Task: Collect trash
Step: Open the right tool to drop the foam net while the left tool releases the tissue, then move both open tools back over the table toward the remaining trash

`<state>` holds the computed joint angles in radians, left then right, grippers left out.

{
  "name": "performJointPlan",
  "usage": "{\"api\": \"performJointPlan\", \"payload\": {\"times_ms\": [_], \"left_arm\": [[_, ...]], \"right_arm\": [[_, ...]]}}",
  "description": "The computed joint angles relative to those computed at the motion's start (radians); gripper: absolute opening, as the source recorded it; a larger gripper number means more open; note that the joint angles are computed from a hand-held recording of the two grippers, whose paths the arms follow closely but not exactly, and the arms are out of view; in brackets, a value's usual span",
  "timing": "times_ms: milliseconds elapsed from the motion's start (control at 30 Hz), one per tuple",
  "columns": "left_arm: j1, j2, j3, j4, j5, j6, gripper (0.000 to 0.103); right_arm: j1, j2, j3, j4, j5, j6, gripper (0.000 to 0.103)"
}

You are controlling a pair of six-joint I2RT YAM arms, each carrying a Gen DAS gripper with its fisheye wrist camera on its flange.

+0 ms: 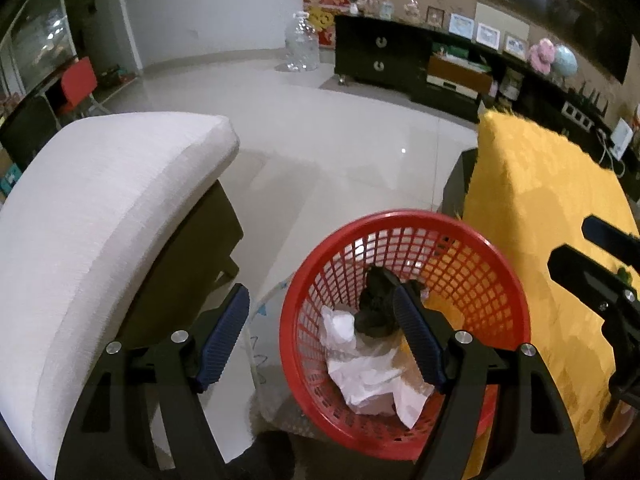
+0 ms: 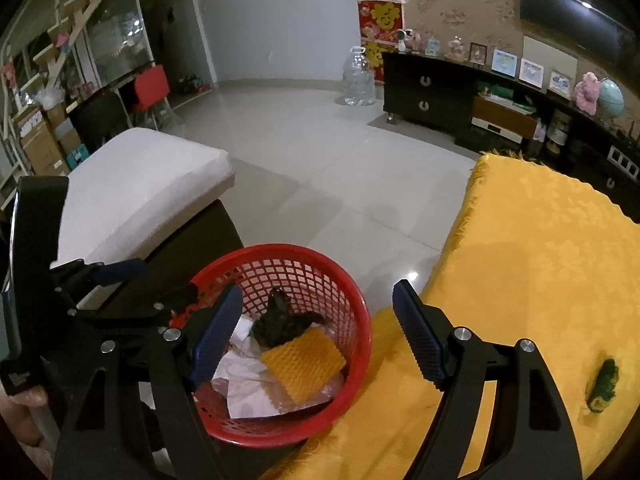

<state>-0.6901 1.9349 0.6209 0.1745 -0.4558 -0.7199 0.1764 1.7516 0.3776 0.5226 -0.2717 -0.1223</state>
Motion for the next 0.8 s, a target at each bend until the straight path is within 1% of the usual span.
{"api": "performJointPlan", "payload": {"times_ms": [233,467,600,800], "left_arm": [[-0.023,-0.044,-0.011,0.004,-0.031,-0.011,0.078],[-0.052,-0.061,0.001,0.003,-0.034,-0.017,0.078],[-0.090,-0.060,0.025,-0.007,-0.047,-0.011,0.078],[-0.128,-0.051,0.053,-0.006,-0.054,-0.004,0.078]], "right_arm": [[-0.058,-0.043,-0.019,-0.019,-0.013,-0.017,0.075],[-0.124,-0.102,-0.080,0.006,0.013,-0.059,0.075],[-0.208,-0.159,-0.109,-0.012,0.006,-0.103,0.075],[-0.424,-0.251,-0.135,-0.079,-0.074,-0.198,0.075]]}}
